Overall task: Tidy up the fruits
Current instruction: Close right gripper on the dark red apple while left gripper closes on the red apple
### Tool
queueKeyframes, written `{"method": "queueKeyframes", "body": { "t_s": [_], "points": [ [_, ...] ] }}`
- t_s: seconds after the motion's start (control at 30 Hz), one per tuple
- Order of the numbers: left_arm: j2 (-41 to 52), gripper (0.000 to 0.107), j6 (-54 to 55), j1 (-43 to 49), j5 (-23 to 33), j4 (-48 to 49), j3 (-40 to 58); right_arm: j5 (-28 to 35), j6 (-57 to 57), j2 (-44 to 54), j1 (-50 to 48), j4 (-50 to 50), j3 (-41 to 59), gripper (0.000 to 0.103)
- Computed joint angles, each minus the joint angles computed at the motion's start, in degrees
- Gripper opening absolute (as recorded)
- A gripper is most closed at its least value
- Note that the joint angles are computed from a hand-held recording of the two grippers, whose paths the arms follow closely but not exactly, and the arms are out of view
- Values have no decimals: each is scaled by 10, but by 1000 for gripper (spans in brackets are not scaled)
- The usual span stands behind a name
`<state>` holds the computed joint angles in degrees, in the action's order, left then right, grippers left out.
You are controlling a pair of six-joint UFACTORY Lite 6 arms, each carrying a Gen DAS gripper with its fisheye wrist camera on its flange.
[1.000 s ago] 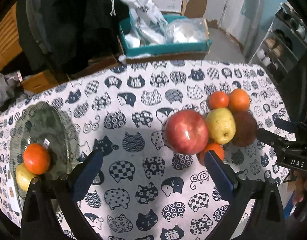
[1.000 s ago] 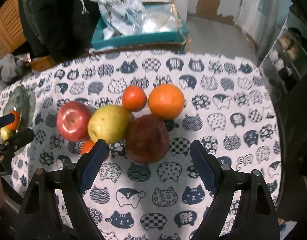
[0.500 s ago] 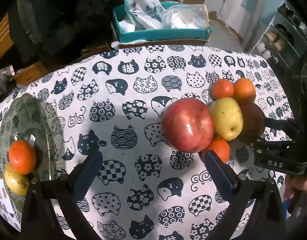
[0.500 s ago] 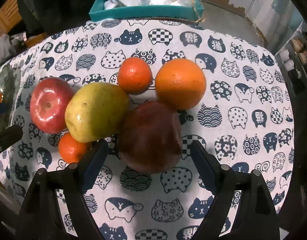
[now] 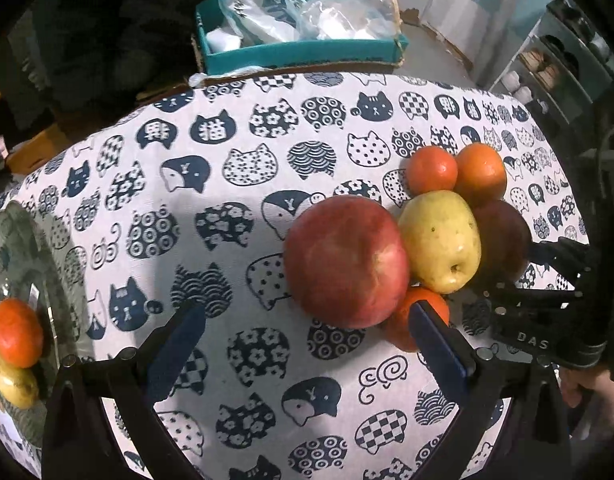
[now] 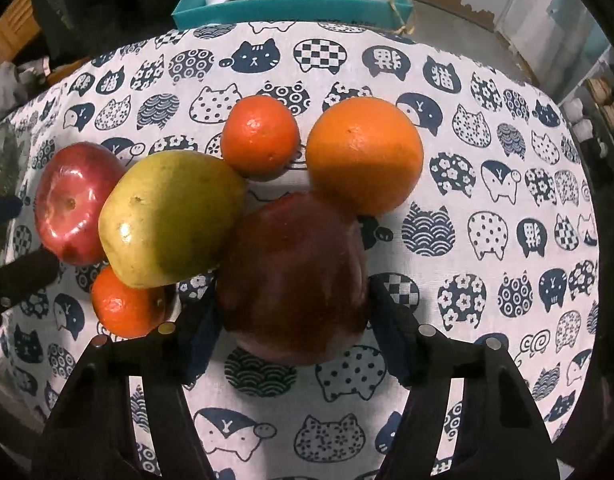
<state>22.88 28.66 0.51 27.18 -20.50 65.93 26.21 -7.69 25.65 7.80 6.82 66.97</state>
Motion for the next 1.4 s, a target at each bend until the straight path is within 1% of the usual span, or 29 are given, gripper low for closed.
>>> {"method": "queueKeyframes", "body": {
  "t_s": [0.23,0.33,0.63,0.7,0.73,0.77,0.8,0.93,0.97,1.03,1.2,1.4],
  "points": [
    [45,102,-13,-20,-6,12,31,-13,-38,-11,-23,57,-18,68],
    [61,102,-8,-18,-5,3,42,-2,-52,-17,-38,74,-16,68],
    [113,102,72,-6,22,-77,90,14,-117,-23,-82,132,-4,66],
    [113,97,96,-2,25,-98,89,19,-135,-34,-94,143,-10,66],
    [110,93,118,0,28,-116,85,16,-136,-34,-95,144,-10,66],
    [108,80,149,5,42,-146,85,10,-117,-50,-82,136,-27,66],
    [107,78,158,7,49,-156,86,8,-113,-50,-81,134,-27,66],
    [84,78,131,-14,13,-121,57,0,-77,-52,-62,115,-26,65],
    [75,78,116,-18,1,-108,47,-6,-55,-75,-47,106,-51,65],
    [62,77,103,-21,-10,-97,33,-12,-35,-88,-33,95,-61,65],
    [34,77,104,-6,-12,-96,14,-20,-17,-113,-29,78,-70,65],
    [-21,77,105,13,-8,-100,-17,-18,-13,-157,-31,71,-83,65]
  ]
}}
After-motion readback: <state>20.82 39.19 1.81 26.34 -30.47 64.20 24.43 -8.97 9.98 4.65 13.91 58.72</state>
